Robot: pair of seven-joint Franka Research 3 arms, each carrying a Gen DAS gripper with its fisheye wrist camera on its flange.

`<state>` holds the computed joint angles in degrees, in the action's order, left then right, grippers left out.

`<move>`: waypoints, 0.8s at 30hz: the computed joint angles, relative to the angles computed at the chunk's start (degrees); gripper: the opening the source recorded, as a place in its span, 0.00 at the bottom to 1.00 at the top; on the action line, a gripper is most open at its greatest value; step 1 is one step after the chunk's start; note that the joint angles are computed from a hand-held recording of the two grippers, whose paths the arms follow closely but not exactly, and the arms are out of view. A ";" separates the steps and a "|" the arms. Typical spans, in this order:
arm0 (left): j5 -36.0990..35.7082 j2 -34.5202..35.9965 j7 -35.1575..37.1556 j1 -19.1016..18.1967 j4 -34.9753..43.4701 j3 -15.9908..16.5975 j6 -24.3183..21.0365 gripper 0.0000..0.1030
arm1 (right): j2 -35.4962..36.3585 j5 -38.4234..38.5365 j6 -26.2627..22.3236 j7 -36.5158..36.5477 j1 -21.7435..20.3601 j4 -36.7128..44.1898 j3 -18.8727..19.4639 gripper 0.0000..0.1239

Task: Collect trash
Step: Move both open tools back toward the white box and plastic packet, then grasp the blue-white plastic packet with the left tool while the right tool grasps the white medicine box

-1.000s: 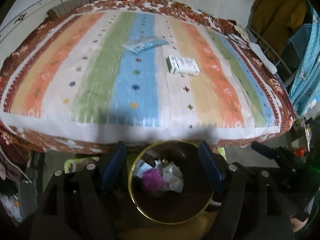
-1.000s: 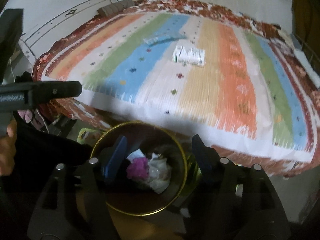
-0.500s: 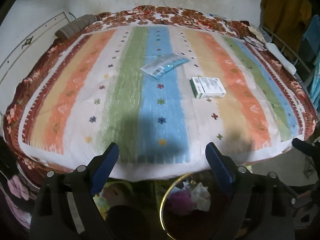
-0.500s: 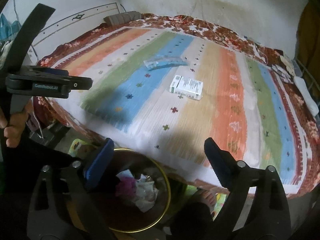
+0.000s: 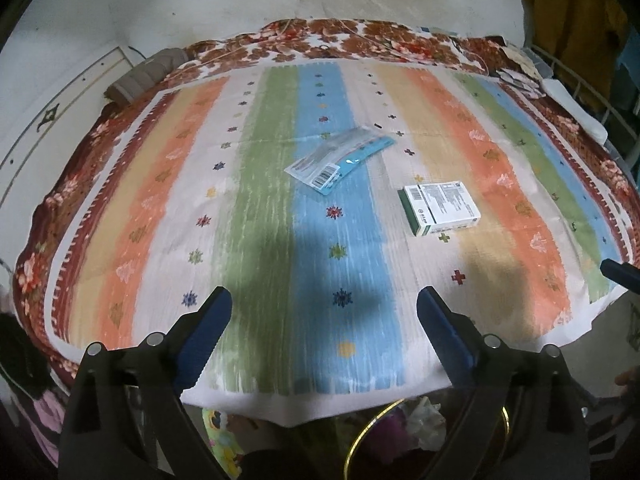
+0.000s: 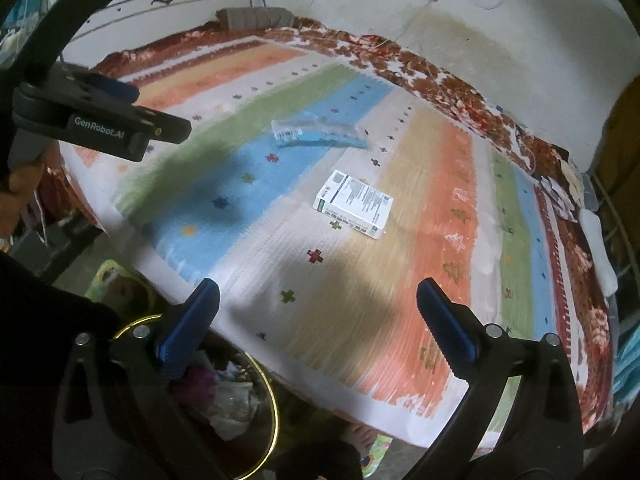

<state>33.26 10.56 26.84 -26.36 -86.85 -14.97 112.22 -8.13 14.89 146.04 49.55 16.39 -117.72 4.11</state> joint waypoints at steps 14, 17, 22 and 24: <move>1.09 9.15 10.98 0.12 8.69 2.90 -2.29 0.89 | 11.69 -0.39 -1.73 -4.92 -0.01 11.24 0.08 0.76; 0.28 10.25 12.25 0.60 9.07 3.50 -1.86 0.89 | 14.45 -0.84 -4.62 -5.21 -0.32 15.22 -0.05 0.76; -0.34 12.47 13.78 0.97 10.54 4.30 -1.84 0.89 | 19.86 0.37 -9.73 -8.03 -1.13 23.06 0.15 0.76; -0.28 13.26 14.42 0.97 11.11 4.61 -1.77 0.89 | 22.10 1.64 -13.02 -9.57 -1.67 26.37 0.44 0.76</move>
